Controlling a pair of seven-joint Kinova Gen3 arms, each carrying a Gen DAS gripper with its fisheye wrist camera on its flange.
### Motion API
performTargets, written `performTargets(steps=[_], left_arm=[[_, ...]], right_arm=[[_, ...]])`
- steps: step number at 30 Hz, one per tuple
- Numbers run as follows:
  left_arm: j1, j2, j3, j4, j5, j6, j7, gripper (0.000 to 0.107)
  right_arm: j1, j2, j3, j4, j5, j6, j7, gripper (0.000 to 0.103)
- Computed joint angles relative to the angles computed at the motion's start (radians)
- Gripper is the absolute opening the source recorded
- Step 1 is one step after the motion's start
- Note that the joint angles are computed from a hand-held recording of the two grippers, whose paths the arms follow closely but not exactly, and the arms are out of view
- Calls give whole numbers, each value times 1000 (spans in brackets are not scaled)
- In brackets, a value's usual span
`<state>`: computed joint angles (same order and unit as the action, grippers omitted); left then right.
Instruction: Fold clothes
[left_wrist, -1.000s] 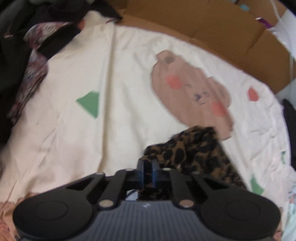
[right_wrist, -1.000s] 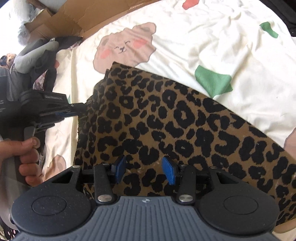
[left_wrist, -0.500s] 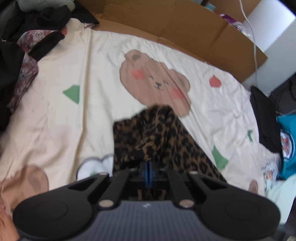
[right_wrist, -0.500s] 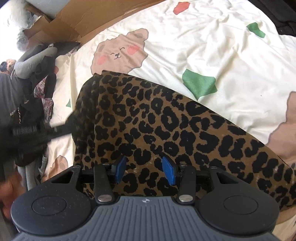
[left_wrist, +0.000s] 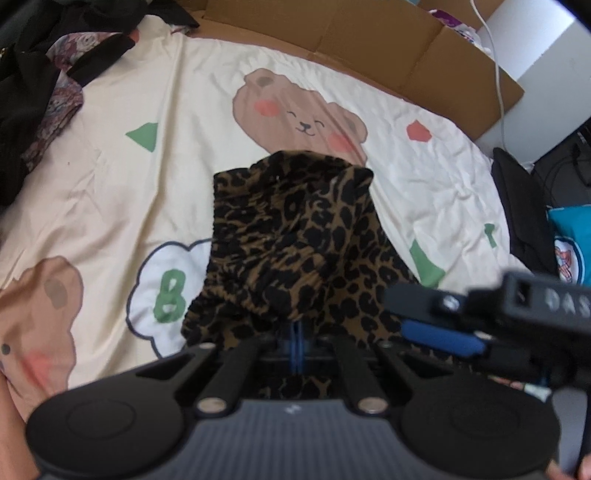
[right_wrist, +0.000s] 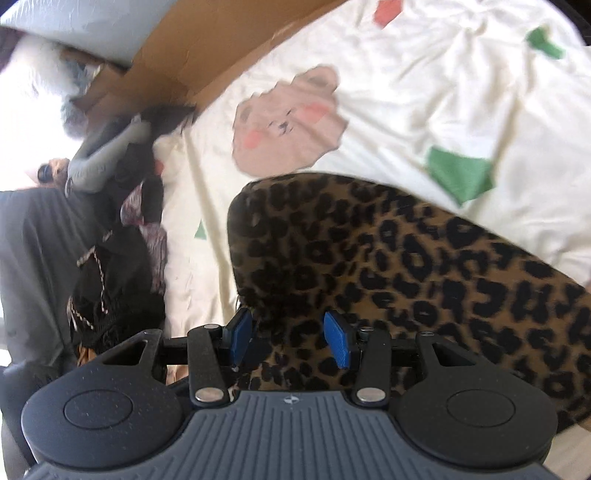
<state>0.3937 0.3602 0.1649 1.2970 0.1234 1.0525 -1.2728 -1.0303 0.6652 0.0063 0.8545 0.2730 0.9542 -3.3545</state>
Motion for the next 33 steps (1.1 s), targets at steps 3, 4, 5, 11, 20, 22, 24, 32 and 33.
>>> performTargets(steps=[3, 4, 5, 11, 20, 22, 24, 32, 33], left_arm=[[-7, -1, 0, 8, 9, -10, -5, 1], [-10, -1, 1, 11, 14, -12, -5, 1], [-12, -2, 2, 13, 17, -14, -7, 1], [-15, 2, 4, 13, 19, -15, -27, 1], [-17, 13, 5, 1, 18, -1, -72, 1], [-14, 16, 3, -7, 13, 7, -71, 1], [-20, 20, 4, -12, 24, 17, -72, 1], [-29, -34, -11, 22, 65, 22, 44, 7], [-25, -48, -17, 35, 59, 14, 80, 7]], right_arm=[[62, 43, -48, -51, -70, -2, 80, 51], [77, 50, -56, -46, -92, -26, 90, 51], [87, 54, -59, -38, -111, -53, 96, 51], [106, 87, -48, -29, -179, -143, 93, 51], [81, 85, 10, 39, -181, -295, -12, 35], [83, 94, 6, 20, -181, -267, -7, 18], [67, 84, 23, 46, -166, -285, -42, 13], [-8, 22, 85, 162, -88, -356, -213, 11], [-14, 16, 87, 167, -80, -351, -226, 11]])
